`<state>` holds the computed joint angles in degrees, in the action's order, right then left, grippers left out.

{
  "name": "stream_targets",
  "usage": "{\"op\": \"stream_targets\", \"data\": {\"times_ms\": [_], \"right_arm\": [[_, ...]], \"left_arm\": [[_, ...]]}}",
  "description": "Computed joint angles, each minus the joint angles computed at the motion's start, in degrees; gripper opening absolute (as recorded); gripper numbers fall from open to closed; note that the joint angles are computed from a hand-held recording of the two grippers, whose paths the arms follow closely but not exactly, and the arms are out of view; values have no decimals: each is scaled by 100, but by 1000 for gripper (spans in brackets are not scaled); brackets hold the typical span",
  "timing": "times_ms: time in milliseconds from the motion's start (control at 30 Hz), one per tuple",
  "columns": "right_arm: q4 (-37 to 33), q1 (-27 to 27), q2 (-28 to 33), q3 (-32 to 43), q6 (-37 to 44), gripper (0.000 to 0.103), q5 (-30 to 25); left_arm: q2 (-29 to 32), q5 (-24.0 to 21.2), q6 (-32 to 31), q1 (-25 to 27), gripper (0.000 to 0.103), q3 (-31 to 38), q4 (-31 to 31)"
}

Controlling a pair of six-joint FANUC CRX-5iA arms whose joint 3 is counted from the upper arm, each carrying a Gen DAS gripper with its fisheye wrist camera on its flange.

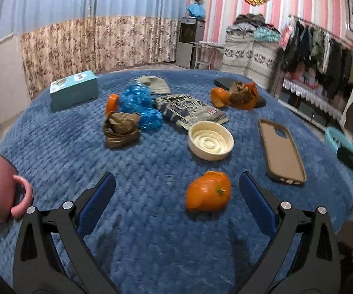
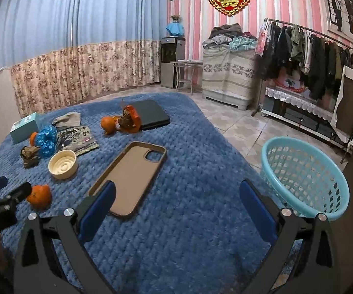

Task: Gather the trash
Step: 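Grasp the orange mandarin with the left tool while the right tool grasps the cream bowl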

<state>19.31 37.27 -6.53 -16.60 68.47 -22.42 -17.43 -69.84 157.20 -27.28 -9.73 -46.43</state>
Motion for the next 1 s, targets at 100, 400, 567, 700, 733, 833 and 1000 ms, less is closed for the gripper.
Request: {"op": "stream_targets", "data": {"times_ms": [100, 400, 567, 700, 733, 833, 1000], "right_arm": [[386, 11, 45, -73, -404, 99, -5], [709, 19, 169, -41, -912, 99, -199], [-319, 86, 346, 434, 70, 98, -650], [-1086, 153, 421, 719, 741, 99, -714], [-1228, 180, 449, 777, 868, 99, -713], [-1359, 321, 551, 880, 1010, 99, -681], [-1476, 627, 746, 1045, 1237, 99, -698]], "left_arm": [[175, 36, -269, 24, 90, 97, 115], [194, 701, -1083, 754, 45, -102, 1160], [8, 680, -1064, 686, 39, -179, 990], [-257, 412, -901, 729, 39, -246, 646], [-337, 319, -844, 757, 39, -269, 527], [-548, 151, -777, 952, 39, -353, 335], [-839, 80, -744, 1336, 39, -492, 175]]}}
